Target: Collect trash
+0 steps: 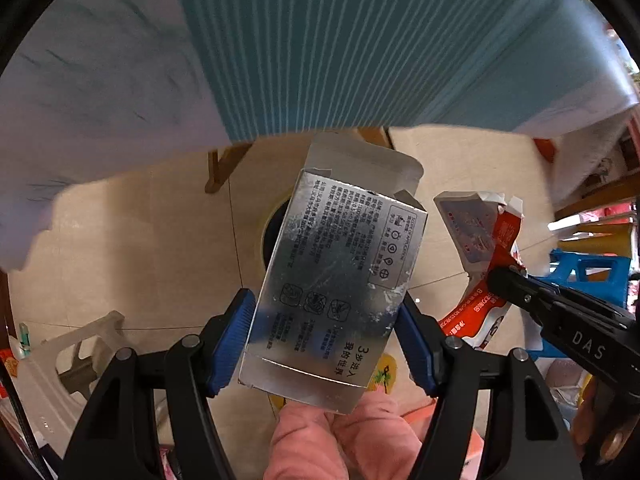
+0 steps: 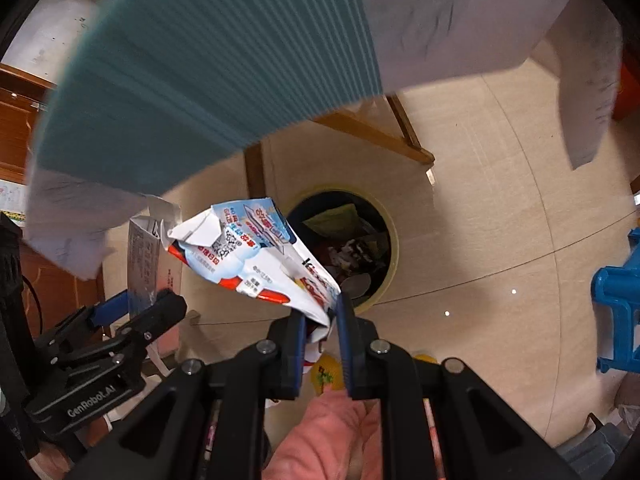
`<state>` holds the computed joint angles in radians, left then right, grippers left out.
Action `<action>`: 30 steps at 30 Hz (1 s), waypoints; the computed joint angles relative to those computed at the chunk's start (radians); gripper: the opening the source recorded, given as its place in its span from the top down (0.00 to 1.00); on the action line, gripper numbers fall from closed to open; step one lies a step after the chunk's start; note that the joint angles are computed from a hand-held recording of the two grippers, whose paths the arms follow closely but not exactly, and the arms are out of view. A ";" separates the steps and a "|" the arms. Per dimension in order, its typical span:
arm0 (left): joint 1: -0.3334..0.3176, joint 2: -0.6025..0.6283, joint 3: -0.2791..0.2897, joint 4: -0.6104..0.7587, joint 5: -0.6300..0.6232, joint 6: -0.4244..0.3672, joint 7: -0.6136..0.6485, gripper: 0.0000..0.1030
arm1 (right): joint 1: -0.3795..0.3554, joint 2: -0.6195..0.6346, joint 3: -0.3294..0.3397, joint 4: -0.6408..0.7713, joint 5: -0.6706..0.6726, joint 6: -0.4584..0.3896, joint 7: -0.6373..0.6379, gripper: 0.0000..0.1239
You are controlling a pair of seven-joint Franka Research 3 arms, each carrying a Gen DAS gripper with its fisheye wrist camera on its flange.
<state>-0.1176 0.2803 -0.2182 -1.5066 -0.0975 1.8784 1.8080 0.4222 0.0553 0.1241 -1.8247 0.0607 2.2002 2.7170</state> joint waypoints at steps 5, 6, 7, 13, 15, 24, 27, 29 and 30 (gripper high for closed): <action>-0.008 0.053 -0.005 -0.050 0.009 0.073 0.000 0.34 | -0.008 0.082 -0.014 -0.041 0.020 0.086 -0.036 0.89; -0.009 0.061 -0.006 -0.064 0.012 0.095 0.001 0.34 | -0.007 0.109 -0.017 -0.037 0.019 0.094 -0.044 0.89; -0.010 0.067 -0.007 -0.078 0.016 0.115 0.001 0.34 | -0.005 0.119 -0.021 -0.041 0.020 0.103 -0.051 0.88; -0.019 0.168 -0.009 -0.053 0.047 0.172 -0.033 0.32 | -0.003 0.255 -0.032 -0.006 0.072 0.182 -0.134 0.87; -0.024 0.201 -0.006 -0.040 0.066 0.188 -0.055 0.19 | -0.007 0.288 -0.030 -0.015 0.115 0.239 -0.169 0.79; -0.009 0.202 -0.006 -0.123 0.100 0.329 -0.121 0.01 | 0.067 0.319 -0.100 -0.049 -0.014 0.348 -0.076 0.53; -0.006 0.171 -0.009 -0.167 0.104 0.373 -0.142 0.01 | 0.087 0.306 -0.118 -0.067 -0.072 0.360 -0.037 0.53; -0.006 0.157 -0.007 -0.188 0.108 0.400 -0.163 0.01 | 0.087 0.297 -0.122 -0.084 -0.095 0.371 -0.022 0.53; -0.002 0.173 -0.002 -0.178 0.112 0.413 -0.162 0.01 | 0.091 0.291 -0.126 -0.090 -0.111 0.375 -0.007 0.53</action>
<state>-0.1192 0.4534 -0.2205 -1.6842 0.0147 2.2910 1.6455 0.5136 0.3460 -0.0014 -1.9149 -0.0501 2.5751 2.7097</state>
